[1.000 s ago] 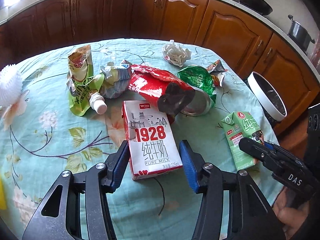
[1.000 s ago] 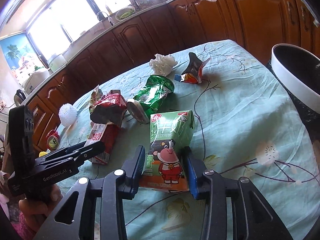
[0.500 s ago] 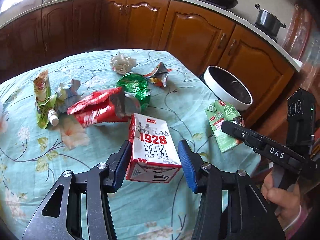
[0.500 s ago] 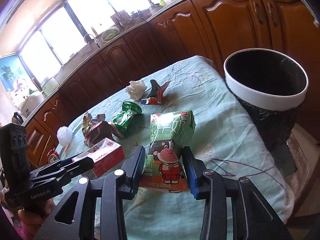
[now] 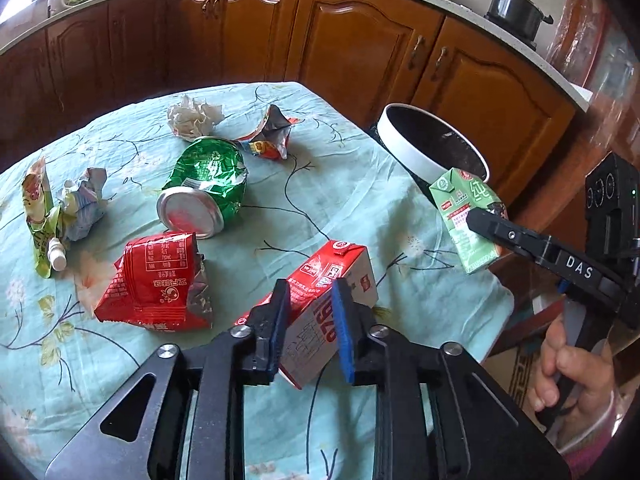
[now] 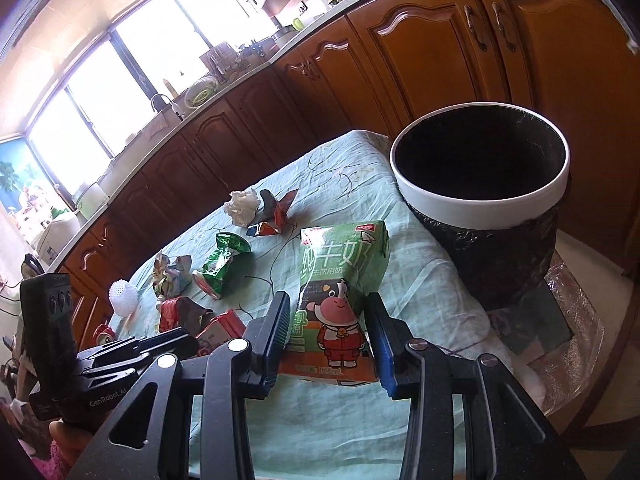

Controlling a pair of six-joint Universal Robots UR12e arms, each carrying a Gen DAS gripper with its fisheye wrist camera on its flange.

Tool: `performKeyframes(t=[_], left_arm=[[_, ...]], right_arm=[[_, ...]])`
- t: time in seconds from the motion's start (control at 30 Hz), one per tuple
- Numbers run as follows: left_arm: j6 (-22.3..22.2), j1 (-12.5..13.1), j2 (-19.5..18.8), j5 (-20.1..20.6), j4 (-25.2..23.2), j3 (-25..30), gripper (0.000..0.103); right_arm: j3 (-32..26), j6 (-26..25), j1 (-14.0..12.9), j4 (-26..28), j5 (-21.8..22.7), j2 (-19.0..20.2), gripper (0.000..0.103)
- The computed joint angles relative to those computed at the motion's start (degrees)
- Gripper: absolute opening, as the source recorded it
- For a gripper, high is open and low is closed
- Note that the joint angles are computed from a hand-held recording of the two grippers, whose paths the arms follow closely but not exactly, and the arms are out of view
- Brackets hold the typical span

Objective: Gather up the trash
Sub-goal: 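Grasp the white pure milk carton with the left tool while the right tool grasps the green cow carton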

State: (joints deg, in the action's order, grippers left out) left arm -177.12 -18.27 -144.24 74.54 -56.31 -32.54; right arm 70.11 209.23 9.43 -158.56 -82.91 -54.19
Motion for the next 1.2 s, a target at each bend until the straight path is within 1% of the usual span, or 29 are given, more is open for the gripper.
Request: performKeyframes(t=[0.03,0.07,0.13,0.2,0.27,0.4,0.43,0.5,0.53,0.6,0.7,0.8,0.93,1.03,1.1,1.2], left_arm=[[0.61,-0.07,-0.16,0.45,-0.47,0.28,0.036],[1.12,-0.14,-0.16,1.02,-0.44,0.21,0.038],[2.94,-0.25,-0.72,1.55,-2.08,1.33,0.048],[4.80,-0.42,-1.63,2.26,-4.20,3.05,0.052],[6.00,-0.58,-2.05,3.25,-4.68,3.59,0.052],[7.66,-0.61,-2.65,2.51,-5.43,4.47,0.055],[8.72,-0.75,-2.77,2.69,-5.85,4.77,0.062],[11.82,-1.09,-3.62,3.04,-9.40,6.77,0.070],[12.39,-1.22,-3.62,3.19,-9.85,6.66,0.070],[13.38,-1.35,-3.09,2.63,-9.26,5.23,0.069],[13.05,-1.44,-2.94,2.69,-9.07,4.53,0.046],[11.04,-0.95,-2.84,0.59,-8.20,4.16,0.046],[8.58,-0.78,-2.73,-0.34,-5.37,3.87,0.046],[7.80,-0.79,-3.11,-1.04,-4.83,4.95,0.046],[7.46,-0.99,-4.03,-1.25,-5.21,6.93,0.046],[7.33,-1.44,-6.30,-1.75,-7.02,11.77,0.046]], right_arm=[[0.17,0.18,-0.05,-0.14,0.03,-0.06,0.040],[0.48,0.27,-0.17,-0.35,0.12,-0.20,0.040],[0.81,0.69,-0.24,-0.65,0.07,-0.34,0.040],[1.03,1.17,-0.31,-0.94,0.15,-0.39,0.040],[1.25,1.47,-0.33,-1.13,0.01,-0.47,0.040],[1.70,2.24,-0.54,-1.39,0.19,-0.64,0.040],[1.78,2.40,-0.59,-1.39,0.28,-0.66,0.040],[1.89,2.67,-0.67,-1.46,0.48,-0.70,0.040],[2.08,2.73,-0.74,-1.61,0.57,-0.78,0.040],[2.35,2.76,-0.76,-1.89,0.25,-0.93,0.040],[2.74,3.01,-0.85,-2.13,-0.04,-1.13,0.040],[2.91,2.90,-0.93,-2.15,-0.06,-1.24,0.040],[2.86,2.30,-1.03,-2.40,0.01,-1.27,0.040],[2.77,2.04,-1.28,-2.69,0.15,-1.27,0.040],[2.82,2.01,-1.46,-2.88,0.01,-1.35,0.040],[2.82,1.92,-1.80,-3.04,-0.47,-1.52,0.040]])
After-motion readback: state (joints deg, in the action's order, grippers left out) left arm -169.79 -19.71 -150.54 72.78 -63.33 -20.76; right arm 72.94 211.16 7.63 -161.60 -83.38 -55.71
